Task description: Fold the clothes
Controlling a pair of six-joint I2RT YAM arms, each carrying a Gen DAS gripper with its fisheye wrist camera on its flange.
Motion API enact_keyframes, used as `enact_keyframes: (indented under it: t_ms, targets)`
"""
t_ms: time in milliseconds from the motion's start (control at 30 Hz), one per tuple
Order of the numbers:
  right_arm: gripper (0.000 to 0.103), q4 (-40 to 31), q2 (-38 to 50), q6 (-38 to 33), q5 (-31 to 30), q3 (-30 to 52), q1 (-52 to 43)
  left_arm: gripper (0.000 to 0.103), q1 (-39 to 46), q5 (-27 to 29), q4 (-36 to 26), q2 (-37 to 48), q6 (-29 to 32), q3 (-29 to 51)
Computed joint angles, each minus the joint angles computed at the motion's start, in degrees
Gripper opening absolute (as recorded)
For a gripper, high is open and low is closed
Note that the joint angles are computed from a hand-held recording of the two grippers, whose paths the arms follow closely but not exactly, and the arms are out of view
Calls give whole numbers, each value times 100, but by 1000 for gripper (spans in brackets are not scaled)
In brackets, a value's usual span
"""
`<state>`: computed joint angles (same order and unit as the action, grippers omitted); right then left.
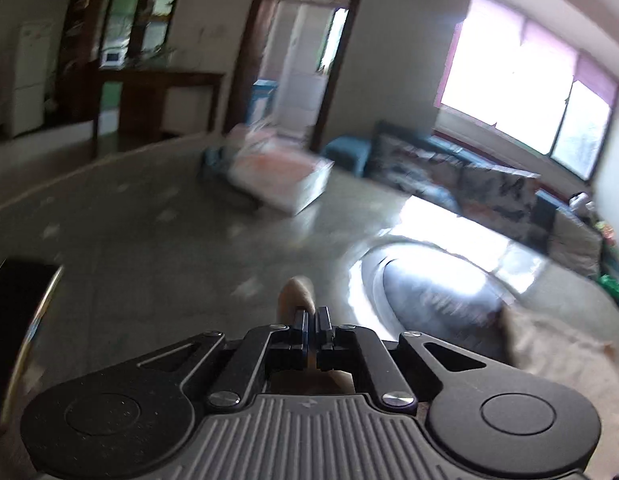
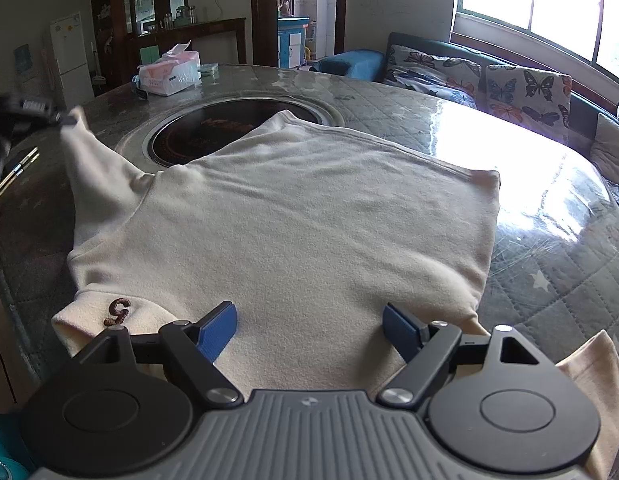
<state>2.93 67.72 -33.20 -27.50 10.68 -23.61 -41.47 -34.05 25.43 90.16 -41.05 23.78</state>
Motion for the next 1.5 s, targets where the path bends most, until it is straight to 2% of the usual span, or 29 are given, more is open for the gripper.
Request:
enact_keyframes:
  t_ms: [100, 200, 267, 367, 433, 567, 733, 767, 900, 1067, 1167, 1300, 1433, 1500]
  targets:
    - [82, -58, -28, 8, 60, 21, 50, 4, -86, -89, -147, -3, -149, -155]
    - [82, -92, -35, 10, 91, 38, 79, 11, -73, -80, -451, 33, -331, -105]
    - [82, -109, -39, 12, 106, 46, 94, 22, -39, -154, -828, 51, -415, 74]
    - [82, -134, -45, 14, 127, 59, 116, 35, -9, -310, -936, -47, -402, 120]
    - [82, -150, -48, 15, 142, 67, 130, 40, 13, -366, -883, -104, -299, 154]
    - [82, -183, -55, 18, 171, 83, 159, 39, 1, -107, -609, 137, 256, 381]
    - [83, -224, -61, 23, 206, 105, 193, 38, 4, 376, -340, 832, 889, 856]
    - [83, -230, -57, 25, 208, 111, 194, 38, 6, 355, -492, 1031, 982, 1044]
    - [84, -222, -15, 13, 201, 132, 186, 41, 10, -59, -409, 1503, 1647, 1402]
    - [85, -178, 28, 17, 199, 131, 192, 43, 140, -354, -519, 1758, 1940, 1695]
    - [85, -163, -3, 25, 173, 104, 175, 43, 158, -401, -874, 1699, 1648, 1822]
    - [85, -184, -119, 48, 128, 64, 140, 41, -200, -444, -912, 1367, 1500, 1778]
    - [84, -313, -315, 39, 15, 43, 50, 40, -811, 167, -668, 828, 1245, 1590]
    - [84, -407, -443, 35, -60, 30, -8, 40, -1135, 553, -443, 847, 1280, 1628]
